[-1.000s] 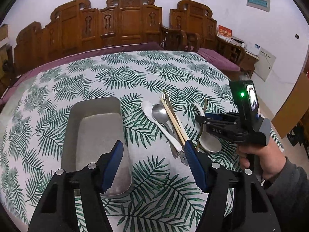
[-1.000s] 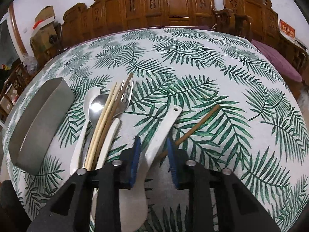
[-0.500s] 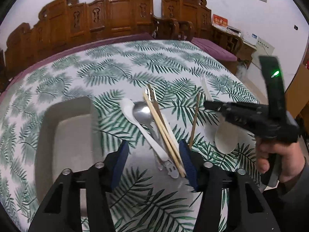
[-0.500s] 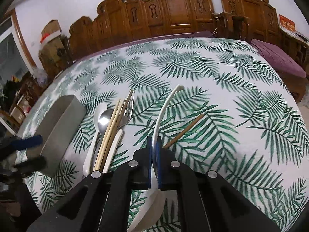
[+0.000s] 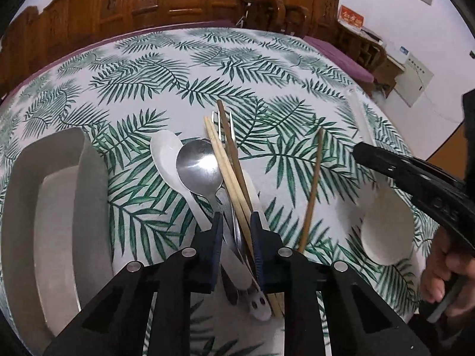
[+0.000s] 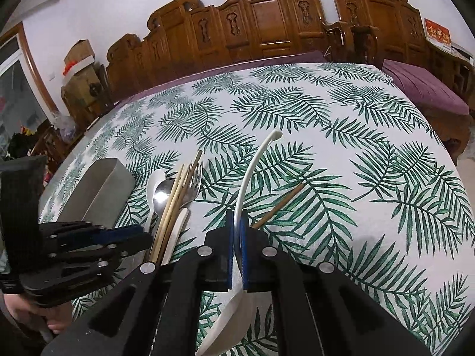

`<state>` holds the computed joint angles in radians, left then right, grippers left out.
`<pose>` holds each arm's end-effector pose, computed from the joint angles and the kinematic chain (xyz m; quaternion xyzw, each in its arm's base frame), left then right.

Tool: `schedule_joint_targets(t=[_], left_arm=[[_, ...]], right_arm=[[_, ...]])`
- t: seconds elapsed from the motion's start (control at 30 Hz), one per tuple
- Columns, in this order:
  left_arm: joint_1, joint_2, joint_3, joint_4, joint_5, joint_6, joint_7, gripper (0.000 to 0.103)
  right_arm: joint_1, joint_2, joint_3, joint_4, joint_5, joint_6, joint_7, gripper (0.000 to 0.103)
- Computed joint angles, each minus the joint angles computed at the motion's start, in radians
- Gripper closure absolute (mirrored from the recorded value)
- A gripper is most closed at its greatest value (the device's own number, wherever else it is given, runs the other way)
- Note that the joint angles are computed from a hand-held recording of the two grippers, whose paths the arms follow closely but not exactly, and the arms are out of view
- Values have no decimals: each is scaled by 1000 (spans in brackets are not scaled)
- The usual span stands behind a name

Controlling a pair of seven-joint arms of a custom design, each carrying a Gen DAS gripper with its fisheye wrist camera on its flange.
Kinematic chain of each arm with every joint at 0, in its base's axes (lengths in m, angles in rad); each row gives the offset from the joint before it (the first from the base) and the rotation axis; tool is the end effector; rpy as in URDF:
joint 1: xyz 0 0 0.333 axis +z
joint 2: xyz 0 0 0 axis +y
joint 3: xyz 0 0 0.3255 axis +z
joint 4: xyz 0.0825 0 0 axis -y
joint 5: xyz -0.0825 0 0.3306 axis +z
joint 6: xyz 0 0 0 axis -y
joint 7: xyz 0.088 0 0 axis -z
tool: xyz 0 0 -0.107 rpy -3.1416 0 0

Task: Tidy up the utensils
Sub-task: 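Close the left gripper on a wooden chopstick while the right gripper lifts the white spoon, then carry the chopstick in the left gripper and the spoon in the right gripper over the tray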

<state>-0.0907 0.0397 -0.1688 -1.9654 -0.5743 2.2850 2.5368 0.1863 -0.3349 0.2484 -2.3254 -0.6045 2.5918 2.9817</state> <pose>0.5244 -0.1509 0.5159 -0.3150 0.9082 -0.2748 0.0203 0.3898 0.2069 0.5608 -0.4587 0.8058 -0.2221 0.3017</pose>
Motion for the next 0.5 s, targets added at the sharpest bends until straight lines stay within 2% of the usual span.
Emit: schedule_joint_targets(t=[0.07, 0.23, 0.33, 0.4, 0.5], left_arm=[[-5, 9, -4, 2, 6, 20, -11, 86], [-6, 31, -11, 27, 12, 5, -36, 86], [-9, 35, -17, 28, 11, 11, -42, 90], [-8, 37, -18, 34, 7, -2, -51, 98], [-8, 26, -18, 20, 6, 18, -49, 99]], right_arm=[[0, 2, 0, 1, -1, 1, 0, 98], [1, 5, -2, 2, -1, 9, 0, 98], [2, 4, -1, 1, -2, 11, 0, 98], [1, 5, -1, 2, -4, 12, 1, 98], [1, 3, -1, 1, -3, 14, 1, 98]])
